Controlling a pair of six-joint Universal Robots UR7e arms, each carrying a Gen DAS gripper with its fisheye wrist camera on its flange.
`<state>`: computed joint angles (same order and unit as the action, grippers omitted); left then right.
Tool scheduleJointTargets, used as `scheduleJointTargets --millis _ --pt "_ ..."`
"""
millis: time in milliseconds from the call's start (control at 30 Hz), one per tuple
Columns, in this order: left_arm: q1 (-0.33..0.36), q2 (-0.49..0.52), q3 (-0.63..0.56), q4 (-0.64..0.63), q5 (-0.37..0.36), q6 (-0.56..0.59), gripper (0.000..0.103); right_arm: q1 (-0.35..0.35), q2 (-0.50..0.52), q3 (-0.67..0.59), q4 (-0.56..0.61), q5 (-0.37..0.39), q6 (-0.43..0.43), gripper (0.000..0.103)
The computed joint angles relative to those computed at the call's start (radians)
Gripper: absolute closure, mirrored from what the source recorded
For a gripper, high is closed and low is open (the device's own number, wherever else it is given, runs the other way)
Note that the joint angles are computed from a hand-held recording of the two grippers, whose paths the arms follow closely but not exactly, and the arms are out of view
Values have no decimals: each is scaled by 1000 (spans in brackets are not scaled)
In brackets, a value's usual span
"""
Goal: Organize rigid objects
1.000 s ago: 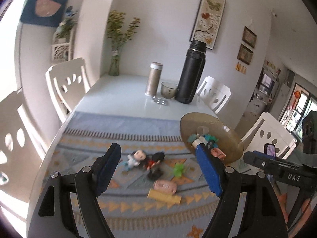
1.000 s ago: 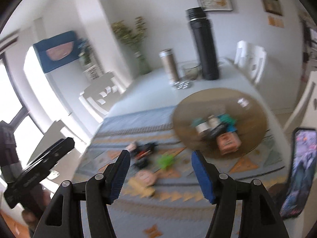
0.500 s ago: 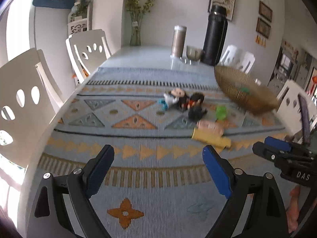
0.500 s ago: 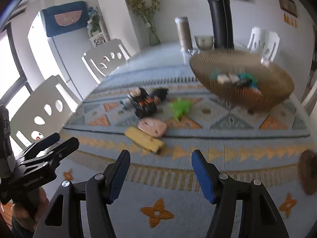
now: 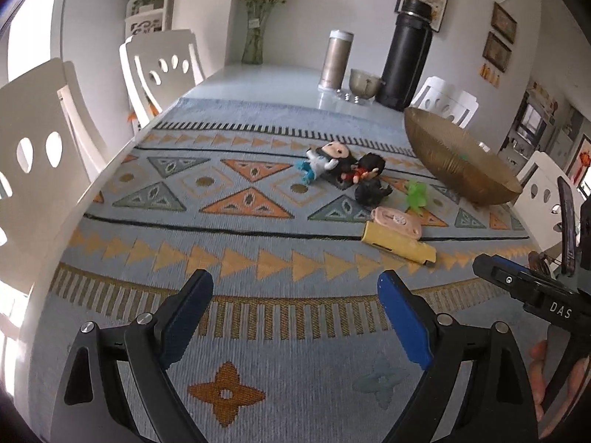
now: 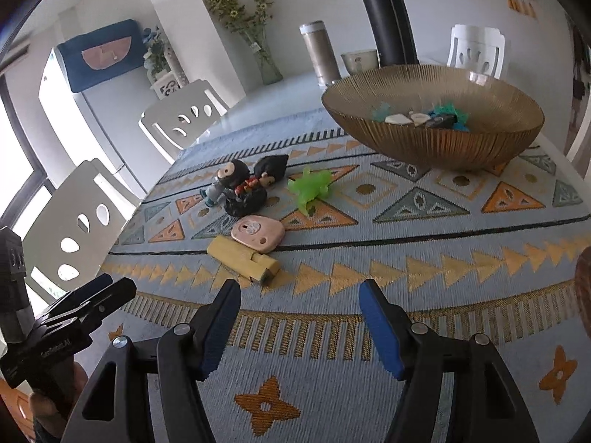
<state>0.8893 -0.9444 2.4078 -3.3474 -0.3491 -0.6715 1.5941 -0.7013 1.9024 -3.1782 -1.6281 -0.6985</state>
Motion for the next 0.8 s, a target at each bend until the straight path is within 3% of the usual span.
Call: scheduleJointTargets --millis 167,300,400,533,633,700,800 --pt "12 -23 -28 108 -66 17 13 0 -8 -21 100 2 -6 38" --pt "11 -35 -87 231 -147 40 13 28 3 -79 222 -92 -15 38" --pt "10 11 -151 266 -144 55 12 41 7 -100 193 -124 -43 38" --pt "43 85 -274 397 -141 -2 12 57 15 -157 209 -223 -47 38" --pt "61 143 -368 501 -100 -46 12 46 6 -180 231 -208 -46 38" --pt "67 175 -405 494 -71 -15 12 39 8 -191 238 -207 -44 38" --pt "76 183 -440 611 -14 -95 15 30 12 -214 284 -192 -19 38"
